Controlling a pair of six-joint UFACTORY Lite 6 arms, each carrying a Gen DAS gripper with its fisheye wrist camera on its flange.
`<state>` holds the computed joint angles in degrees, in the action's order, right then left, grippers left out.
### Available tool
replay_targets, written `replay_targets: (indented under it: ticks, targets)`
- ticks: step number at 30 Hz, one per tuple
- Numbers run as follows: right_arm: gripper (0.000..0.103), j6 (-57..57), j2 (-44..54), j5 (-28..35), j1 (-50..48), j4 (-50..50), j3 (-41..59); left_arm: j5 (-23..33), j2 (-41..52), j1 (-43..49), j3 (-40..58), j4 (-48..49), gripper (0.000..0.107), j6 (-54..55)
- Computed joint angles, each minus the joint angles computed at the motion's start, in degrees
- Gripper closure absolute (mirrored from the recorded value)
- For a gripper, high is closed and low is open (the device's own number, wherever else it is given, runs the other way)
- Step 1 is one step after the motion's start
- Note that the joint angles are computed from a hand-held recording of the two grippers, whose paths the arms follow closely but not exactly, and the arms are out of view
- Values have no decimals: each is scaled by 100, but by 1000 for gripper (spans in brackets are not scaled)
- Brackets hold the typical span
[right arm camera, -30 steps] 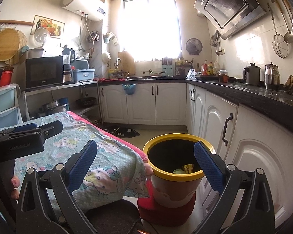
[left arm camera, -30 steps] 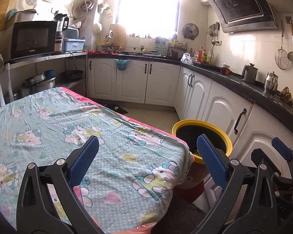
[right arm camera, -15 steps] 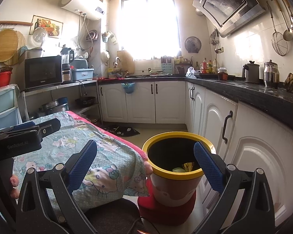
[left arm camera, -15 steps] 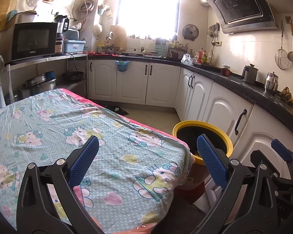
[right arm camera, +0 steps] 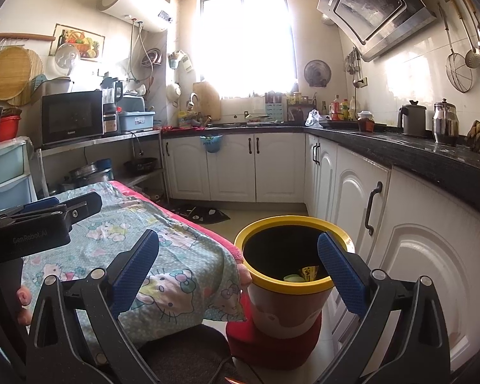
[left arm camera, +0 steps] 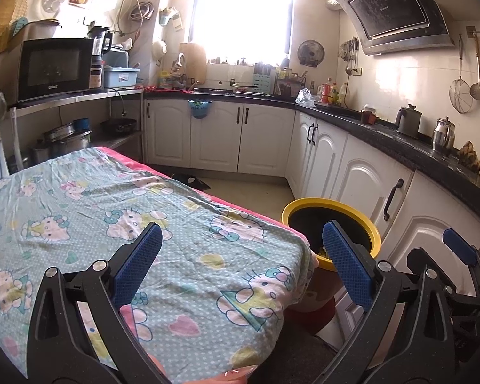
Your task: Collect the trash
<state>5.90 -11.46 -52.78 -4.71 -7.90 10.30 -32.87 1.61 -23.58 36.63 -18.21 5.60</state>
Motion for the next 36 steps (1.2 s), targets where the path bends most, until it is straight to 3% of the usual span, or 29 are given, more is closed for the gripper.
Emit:
replay_targets:
  ticks: [36]
  targets:
    - [6, -9, 67, -90, -150, -157, -24, 55, 106, 89, 79, 106, 15, 16]
